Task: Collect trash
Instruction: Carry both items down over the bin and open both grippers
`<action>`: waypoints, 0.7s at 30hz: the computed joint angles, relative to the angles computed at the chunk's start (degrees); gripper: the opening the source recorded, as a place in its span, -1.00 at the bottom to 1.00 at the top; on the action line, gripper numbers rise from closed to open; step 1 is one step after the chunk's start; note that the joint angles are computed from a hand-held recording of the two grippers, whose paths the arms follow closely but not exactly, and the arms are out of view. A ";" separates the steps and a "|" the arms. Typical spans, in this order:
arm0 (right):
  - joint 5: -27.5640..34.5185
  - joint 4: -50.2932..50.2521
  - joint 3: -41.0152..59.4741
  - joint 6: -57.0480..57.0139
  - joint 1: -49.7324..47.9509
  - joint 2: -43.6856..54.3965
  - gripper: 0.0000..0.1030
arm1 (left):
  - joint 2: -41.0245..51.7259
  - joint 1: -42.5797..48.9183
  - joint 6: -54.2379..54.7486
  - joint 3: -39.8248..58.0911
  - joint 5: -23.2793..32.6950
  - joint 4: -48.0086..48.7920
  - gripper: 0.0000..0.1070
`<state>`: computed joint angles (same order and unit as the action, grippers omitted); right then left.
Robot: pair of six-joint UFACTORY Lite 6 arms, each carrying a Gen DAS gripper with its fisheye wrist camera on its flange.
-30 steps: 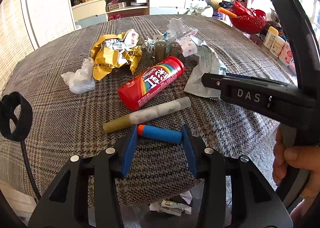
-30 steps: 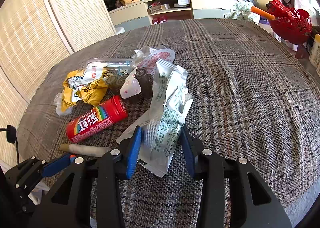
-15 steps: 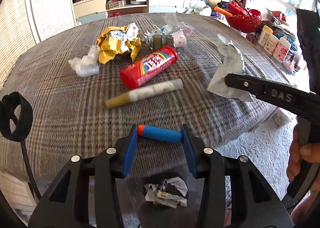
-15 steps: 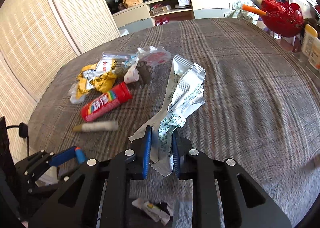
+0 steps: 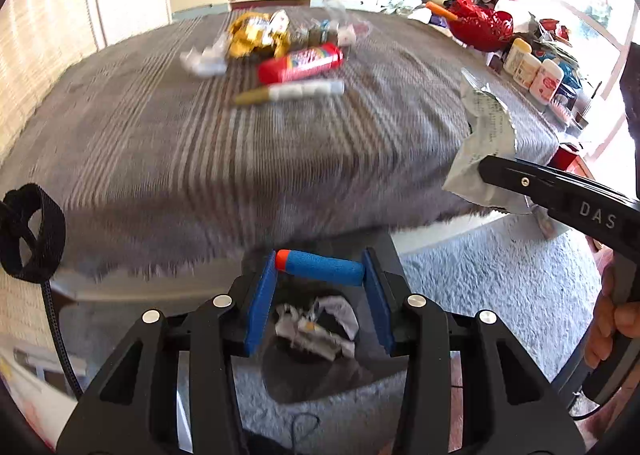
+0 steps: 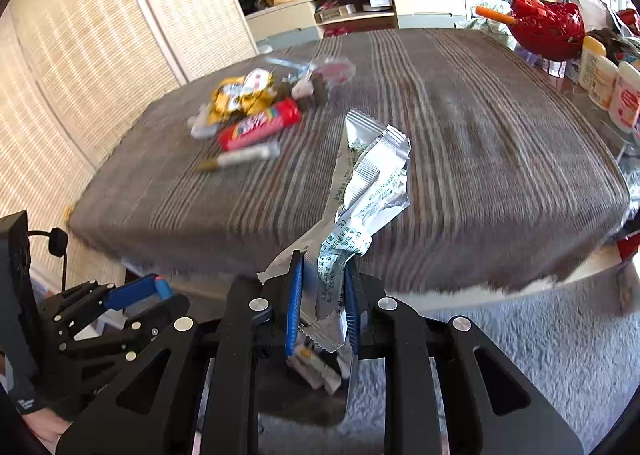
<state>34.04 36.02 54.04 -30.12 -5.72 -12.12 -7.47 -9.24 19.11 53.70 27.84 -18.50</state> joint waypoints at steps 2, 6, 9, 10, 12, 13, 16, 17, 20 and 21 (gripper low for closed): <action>0.22 -0.53 -3.35 0.18 0.17 -2.73 -0.60 | -2.61 -0.12 -0.43 -3.56 -0.17 -0.01 -0.23; -0.71 -1.95 -9.07 1.45 1.92 -5.47 -0.60 | -5.88 -0.14 -1.21 -9.31 -1.15 0.41 -0.23; -2.14 -2.86 -12.28 2.66 3.95 -5.20 -0.60 | -5.69 0.15 -0.80 -12.03 -2.85 -0.06 -0.23; -2.82 -2.98 -13.16 3.00 4.76 -4.70 -0.60 | -5.52 0.20 -0.52 -12.63 -3.34 -0.36 -0.23; -4.41 -2.63 -14.42 3.27 6.53 -2.70 -0.60 | -4.40 0.62 1.44 -14.31 -4.78 -2.19 -0.23; -4.88 -2.07 -14.66 2.79 6.94 -1.76 -0.60 | -3.94 0.80 2.45 -14.87 -5.15 -3.12 -0.23; -6.76 -1.30 -15.34 3.00 9.32 1.57 -0.60 | -1.84 1.50 7.14 -16.57 -6.37 -7.21 -0.23; -7.25 -0.65 -15.36 2.67 9.83 3.11 -0.60 | -0.93 1.55 8.44 -16.97 -6.85 -8.36 -0.23; -8.18 1.65 -15.50 0.85 10.71 6.80 -0.60 | 1.98 1.65 10.90 -17.45 -7.99 -10.48 -0.23; -8.40 2.17 -15.48 0.55 11.03 7.82 -0.60 | 3.03 1.72 11.85 -17.52 -8.25 -11.30 -0.23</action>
